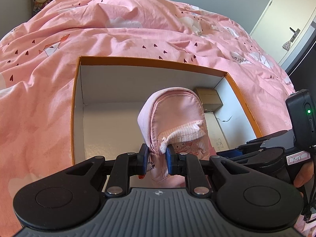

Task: Organize objects
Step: 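Lower the wallet into the box and open the right gripper while the left lowers the pouch, then open the left gripper to release the pink pouch inside the box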

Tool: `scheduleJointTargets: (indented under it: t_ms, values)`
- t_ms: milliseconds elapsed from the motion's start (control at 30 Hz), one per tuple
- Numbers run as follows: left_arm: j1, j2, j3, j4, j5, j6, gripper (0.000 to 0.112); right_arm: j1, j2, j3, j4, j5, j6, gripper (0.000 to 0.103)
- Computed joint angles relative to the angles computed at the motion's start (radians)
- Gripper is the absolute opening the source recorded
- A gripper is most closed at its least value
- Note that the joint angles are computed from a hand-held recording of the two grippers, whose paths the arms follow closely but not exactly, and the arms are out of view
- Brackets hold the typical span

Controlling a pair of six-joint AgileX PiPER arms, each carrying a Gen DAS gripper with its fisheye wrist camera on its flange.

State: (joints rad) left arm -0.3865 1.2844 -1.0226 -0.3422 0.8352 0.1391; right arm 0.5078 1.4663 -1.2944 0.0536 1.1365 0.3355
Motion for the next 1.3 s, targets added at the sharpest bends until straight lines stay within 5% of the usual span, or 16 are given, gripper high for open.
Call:
scheduleJointTargets:
  t_ms: [100,233,600,767,1000,1300]
  values:
    - [0.0,0.004,-0.007,-0.001,0.005,0.008,0.021,0.03,0.005,-0.03,-0.059,0.039,0.048,0.042]
    - [0.002,0.018,-0.018,-0.004,0.017,0.019,0.021,0.019,-0.028,-0.028,-0.056,0.048,0.018,0.036]
    - [-0.01,0.218,-0.145,-0.138,0.198,0.107,0.021,0.142,-0.111,-0.015,-0.317,0.046,0.162,0.031]
    - [-0.036,0.283,-0.184,-0.13,0.225,0.069,0.024,0.118,-0.131,0.003,-0.314,0.022,0.142,0.031]
    - [-0.076,0.266,-0.133,-0.096,0.144,0.02,0.033,0.134,-0.122,0.047,-0.291,-0.016,0.123,0.031]
    - [-0.112,0.181,-0.056,-0.064,0.035,-0.019,0.063,0.167,-0.12,0.05,-0.328,0.005,0.145,0.033]
